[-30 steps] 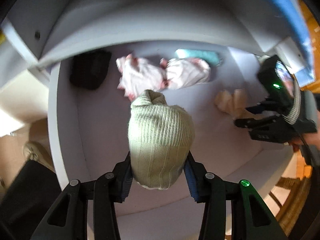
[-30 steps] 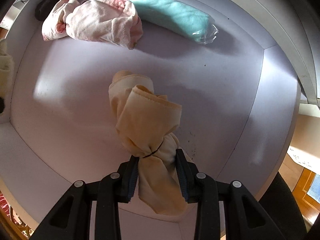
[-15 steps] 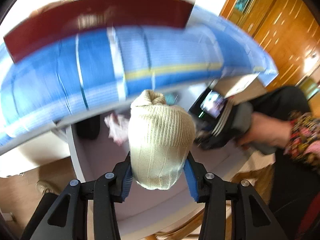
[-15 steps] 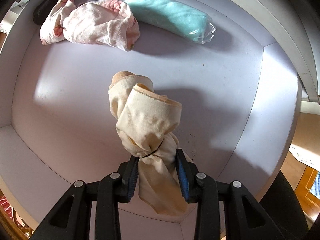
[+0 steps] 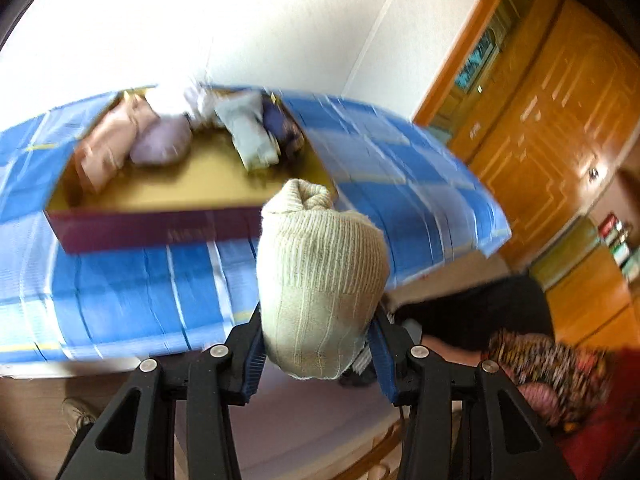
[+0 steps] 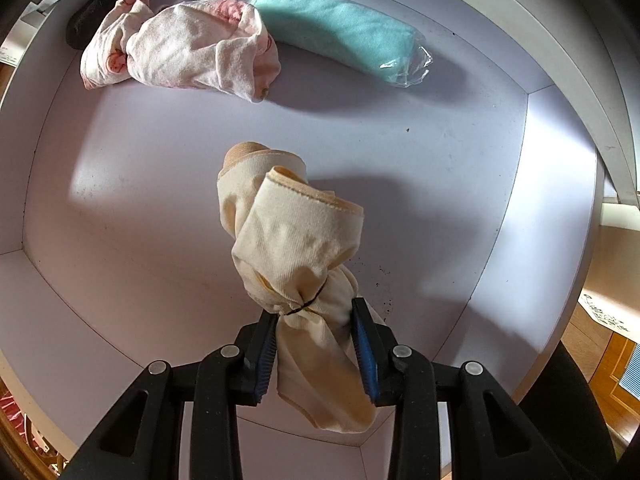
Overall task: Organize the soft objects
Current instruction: 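Carry the pale green beanie over the red box with the left tool, then lower the green beanie into the box and open the left tool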
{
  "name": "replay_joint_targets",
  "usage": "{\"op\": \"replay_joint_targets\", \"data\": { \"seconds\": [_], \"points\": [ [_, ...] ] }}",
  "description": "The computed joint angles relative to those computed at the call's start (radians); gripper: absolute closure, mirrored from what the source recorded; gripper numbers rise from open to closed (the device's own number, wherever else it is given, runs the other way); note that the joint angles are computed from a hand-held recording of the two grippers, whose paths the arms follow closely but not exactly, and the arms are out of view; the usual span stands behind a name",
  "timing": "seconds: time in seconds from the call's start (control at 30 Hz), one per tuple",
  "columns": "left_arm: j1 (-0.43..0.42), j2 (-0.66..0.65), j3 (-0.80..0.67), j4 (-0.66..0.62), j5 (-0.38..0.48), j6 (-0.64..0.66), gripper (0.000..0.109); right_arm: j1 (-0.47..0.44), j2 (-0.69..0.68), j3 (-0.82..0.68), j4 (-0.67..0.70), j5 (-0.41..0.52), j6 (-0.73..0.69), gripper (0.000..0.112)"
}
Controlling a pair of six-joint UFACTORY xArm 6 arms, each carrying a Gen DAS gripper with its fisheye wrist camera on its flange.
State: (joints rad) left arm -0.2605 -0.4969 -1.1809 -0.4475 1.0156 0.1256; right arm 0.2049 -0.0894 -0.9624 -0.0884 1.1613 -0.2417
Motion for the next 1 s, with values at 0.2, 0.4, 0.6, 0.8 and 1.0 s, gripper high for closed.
{"op": "replay_joint_targets", "data": {
  "seconds": [0.2, 0.4, 0.6, 0.8, 1.0],
  "points": [
    [0.043, 0.160, -0.216, 0.028, 0.023, -0.045, 0.062, 0.003, 0.005, 0.010, -0.003, -0.013, 0.008, 0.077],
    [0.058, 0.367, -0.454, 0.094, 0.091, -0.111, 0.062, 0.001, 0.014, 0.014, -0.019, -0.023, 0.009, 0.077],
    [0.051, 0.528, -0.621, 0.155, 0.159, -0.177, 0.062, -0.006, 0.013, 0.010, -0.001, -0.014, 0.004, 0.077],
    [0.040, 0.690, -0.795, 0.215, 0.252, -0.228, 0.062, -0.014, 0.013, 0.005, 0.015, -0.008, 0.000, 0.077],
    [0.048, 0.824, -0.950, 0.236, 0.309, -0.303, 0.062, -0.023, 0.017, 0.003, 0.027, -0.009, -0.008, 0.077]
  ]
}}
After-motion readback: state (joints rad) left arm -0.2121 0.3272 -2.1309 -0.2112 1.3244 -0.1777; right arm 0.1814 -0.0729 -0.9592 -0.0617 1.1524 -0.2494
